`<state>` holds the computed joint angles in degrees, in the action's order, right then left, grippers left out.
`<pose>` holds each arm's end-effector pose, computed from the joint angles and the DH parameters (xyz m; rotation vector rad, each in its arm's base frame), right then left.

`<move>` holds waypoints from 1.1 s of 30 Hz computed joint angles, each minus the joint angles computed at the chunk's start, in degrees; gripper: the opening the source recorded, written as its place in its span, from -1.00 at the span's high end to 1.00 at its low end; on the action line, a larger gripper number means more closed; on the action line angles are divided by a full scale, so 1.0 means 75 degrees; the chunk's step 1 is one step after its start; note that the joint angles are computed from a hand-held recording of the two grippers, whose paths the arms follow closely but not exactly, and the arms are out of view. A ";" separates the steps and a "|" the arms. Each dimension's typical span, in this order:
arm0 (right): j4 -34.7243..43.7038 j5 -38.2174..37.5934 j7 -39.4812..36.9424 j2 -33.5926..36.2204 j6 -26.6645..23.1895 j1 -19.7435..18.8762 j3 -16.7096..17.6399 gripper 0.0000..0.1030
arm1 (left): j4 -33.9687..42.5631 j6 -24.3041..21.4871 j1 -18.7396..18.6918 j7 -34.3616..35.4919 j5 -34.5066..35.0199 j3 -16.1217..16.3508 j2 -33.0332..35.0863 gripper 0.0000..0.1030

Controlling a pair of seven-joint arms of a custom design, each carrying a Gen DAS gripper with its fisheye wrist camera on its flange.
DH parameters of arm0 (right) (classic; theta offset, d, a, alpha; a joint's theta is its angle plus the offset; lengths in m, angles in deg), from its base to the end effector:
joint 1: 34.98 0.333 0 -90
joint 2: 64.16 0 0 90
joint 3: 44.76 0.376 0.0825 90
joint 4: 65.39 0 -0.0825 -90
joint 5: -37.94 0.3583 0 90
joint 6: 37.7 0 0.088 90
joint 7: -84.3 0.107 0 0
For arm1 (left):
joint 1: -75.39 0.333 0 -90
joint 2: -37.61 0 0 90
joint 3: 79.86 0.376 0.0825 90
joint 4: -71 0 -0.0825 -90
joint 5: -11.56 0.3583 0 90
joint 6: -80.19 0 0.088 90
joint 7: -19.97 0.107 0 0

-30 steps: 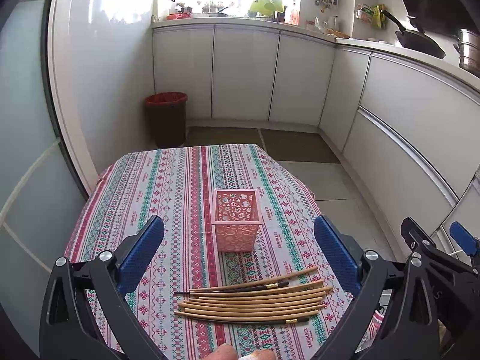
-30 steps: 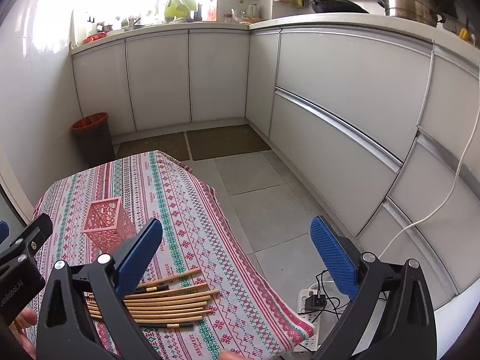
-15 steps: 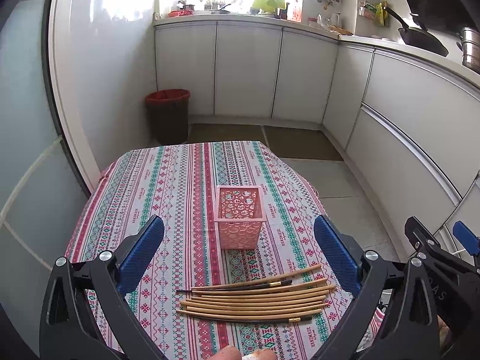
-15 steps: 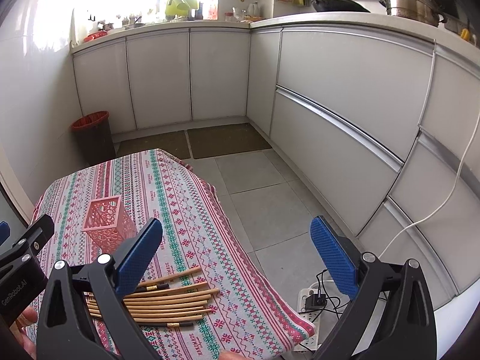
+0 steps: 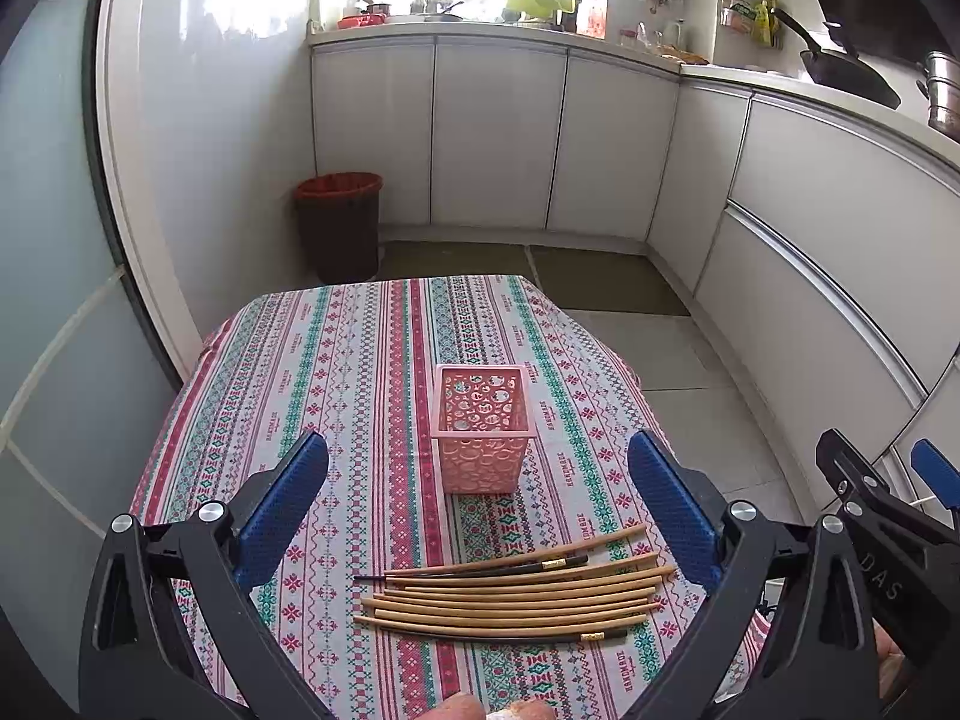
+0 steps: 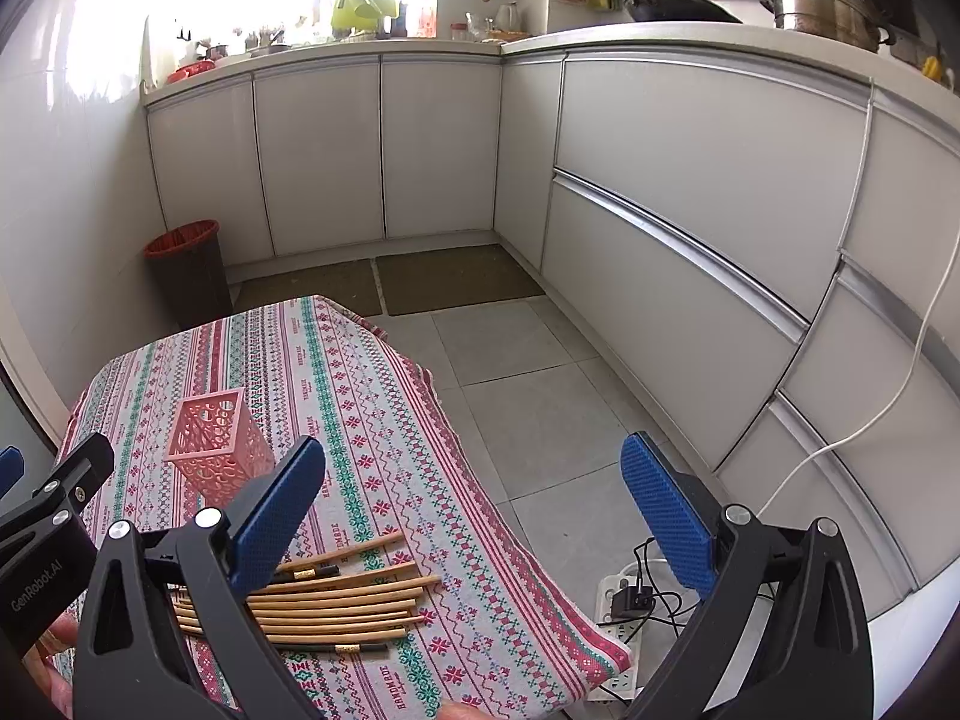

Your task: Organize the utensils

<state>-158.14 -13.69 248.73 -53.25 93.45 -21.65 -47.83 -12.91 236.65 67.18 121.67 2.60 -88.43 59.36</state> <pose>0.6414 0.1018 0.6365 -1.0981 2.2569 -1.1224 0.6983 -0.1789 0.6365 -1.4238 2.0275 -1.0212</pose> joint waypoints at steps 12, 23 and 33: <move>0.0005 0.0006 -0.0009 0.0004 0.0011 0.0005 0.0003 -0.87 | 0.0004 -0.0025 -0.0020 -0.0051 0.0053 0.0027 0.0000 -0.86; 0.0023 0.0002 0.0013 0.0010 0.0002 0.0021 -0.0007 -0.87 | -0.0018 0.0092 -0.0024 -0.0057 0.0043 0.0024 -0.0015 -0.86; -0.0059 -0.0228 0.0292 -0.0086 0.0044 0.0041 0.0006 -0.87 | -0.0092 0.0353 0.0004 -0.0016 0.0011 0.0016 -0.0083 -0.86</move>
